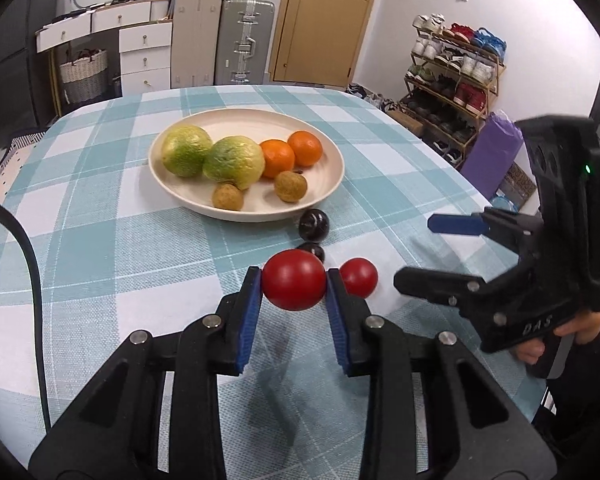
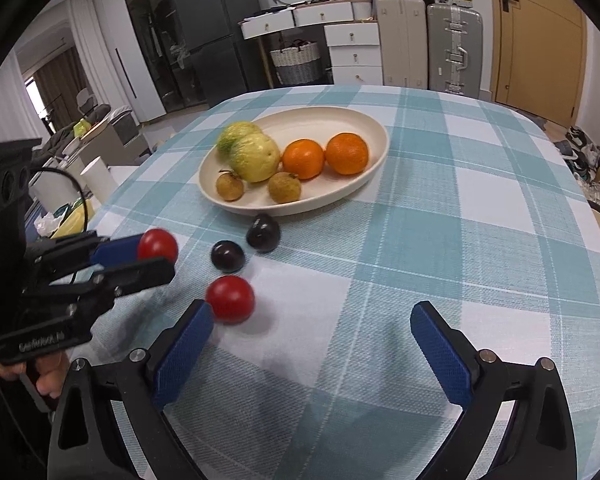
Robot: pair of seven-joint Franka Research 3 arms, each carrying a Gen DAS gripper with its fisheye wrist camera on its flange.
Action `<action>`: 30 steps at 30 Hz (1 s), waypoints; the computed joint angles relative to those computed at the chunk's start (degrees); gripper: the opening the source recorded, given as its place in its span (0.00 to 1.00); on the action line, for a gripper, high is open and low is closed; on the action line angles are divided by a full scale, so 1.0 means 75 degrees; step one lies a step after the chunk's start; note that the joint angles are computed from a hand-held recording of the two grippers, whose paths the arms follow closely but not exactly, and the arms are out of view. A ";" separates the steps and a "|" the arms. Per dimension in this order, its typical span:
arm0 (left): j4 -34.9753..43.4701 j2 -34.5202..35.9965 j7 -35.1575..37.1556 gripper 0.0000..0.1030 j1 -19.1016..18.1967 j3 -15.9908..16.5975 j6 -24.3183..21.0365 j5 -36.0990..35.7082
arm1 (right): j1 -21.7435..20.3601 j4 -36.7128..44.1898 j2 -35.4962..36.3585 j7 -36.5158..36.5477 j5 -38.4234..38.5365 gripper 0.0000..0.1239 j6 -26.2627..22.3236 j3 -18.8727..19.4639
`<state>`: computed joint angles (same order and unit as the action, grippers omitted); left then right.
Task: Organize fruits
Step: 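Close the right gripper on the second red tomato while the left holds its tomato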
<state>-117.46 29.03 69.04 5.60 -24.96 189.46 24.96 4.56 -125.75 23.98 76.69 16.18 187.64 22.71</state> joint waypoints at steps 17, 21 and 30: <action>0.0035 -0.0002 -0.0327 0.28 0.0041 0.0219 0.0064 -0.0025 | 0.0268 0.0559 0.0413 -0.1029 0.0634 0.54 -0.0568 0.0315; 0.0092 0.0070 -0.0303 0.28 0.0099 0.0149 -0.0009 -0.0018 | 0.0431 0.0628 0.0434 -0.1123 0.0682 0.50 -0.0578 0.0185; 0.0163 0.0191 -0.0182 0.28 0.0294 -0.0086 -0.0122 -0.0073 | 0.1205 0.0680 0.0387 -0.0836 0.0707 0.35 -0.0491 -0.0583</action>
<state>-116.23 30.47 67.67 7.81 -25.61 188.54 24.41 13.60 -120.65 26.88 70.41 21.48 183.96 18.34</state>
